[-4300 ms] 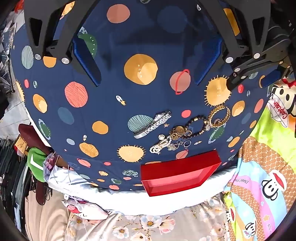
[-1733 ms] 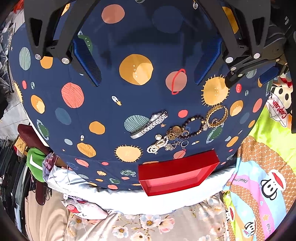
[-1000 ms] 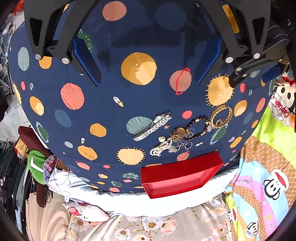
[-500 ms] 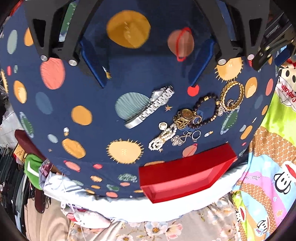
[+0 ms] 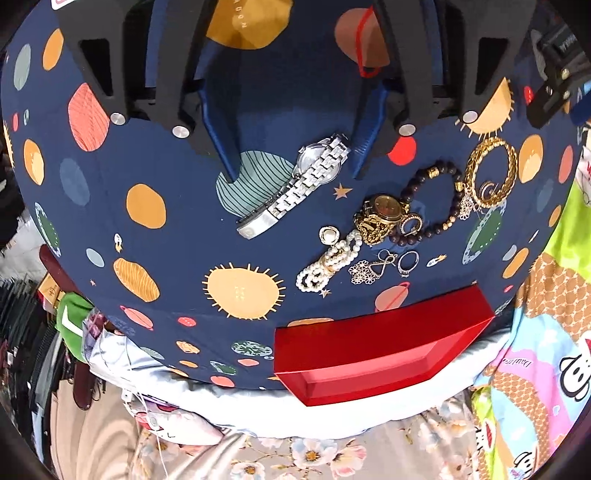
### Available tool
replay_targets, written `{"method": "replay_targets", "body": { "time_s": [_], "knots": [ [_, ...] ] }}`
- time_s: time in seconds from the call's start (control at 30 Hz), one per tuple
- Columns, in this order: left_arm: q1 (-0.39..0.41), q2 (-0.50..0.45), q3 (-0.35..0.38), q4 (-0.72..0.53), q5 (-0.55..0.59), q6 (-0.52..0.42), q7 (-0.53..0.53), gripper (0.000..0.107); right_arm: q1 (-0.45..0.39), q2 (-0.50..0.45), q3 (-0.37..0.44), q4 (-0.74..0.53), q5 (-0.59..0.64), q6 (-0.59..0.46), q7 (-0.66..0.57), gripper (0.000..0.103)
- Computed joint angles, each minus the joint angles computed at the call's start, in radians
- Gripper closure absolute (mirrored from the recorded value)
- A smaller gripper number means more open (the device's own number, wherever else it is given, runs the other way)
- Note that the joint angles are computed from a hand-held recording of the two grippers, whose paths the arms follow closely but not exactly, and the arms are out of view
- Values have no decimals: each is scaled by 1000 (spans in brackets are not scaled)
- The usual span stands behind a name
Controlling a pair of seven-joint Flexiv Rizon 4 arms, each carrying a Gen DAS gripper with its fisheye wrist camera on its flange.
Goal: Organize jewelry
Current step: 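Grasp the silver watch with the right gripper while the left gripper approaches the gold bangle, then grasp the gold twisted bangle with the left gripper while the right gripper lifts the watch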
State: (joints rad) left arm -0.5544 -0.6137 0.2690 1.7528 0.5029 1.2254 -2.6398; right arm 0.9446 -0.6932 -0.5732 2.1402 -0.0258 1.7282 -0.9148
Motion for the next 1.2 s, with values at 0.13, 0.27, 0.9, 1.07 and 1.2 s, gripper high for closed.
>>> {"method": "replay_targets", "body": {
  "time_s": [0.13, 0.27, 0.9, 1.07, 1.2],
  "knots": [
    [11, -11, -15, -13, -12, 15, 19, 8, -53, 31, 44, 19, -13, 15, -39, 66],
    [24, -31, -33, -28, -44, 39, 58, 8, -126, 65, 109, 33, -14, 17, -62, 86],
    [-2, -147, -12, -165, -149, 15, 163, 8, -171, 45, 152, -1, 9, 44, -93, 80],
    [-8, -152, 0, -163, -156, 34, 169, 9, -225, 61, 208, 1, 11, 52, -97, 81],
    [-25, -159, 21, -172, -147, 39, 169, 16, -247, 66, 232, 1, 13, 54, -97, 81]
  ]
}}
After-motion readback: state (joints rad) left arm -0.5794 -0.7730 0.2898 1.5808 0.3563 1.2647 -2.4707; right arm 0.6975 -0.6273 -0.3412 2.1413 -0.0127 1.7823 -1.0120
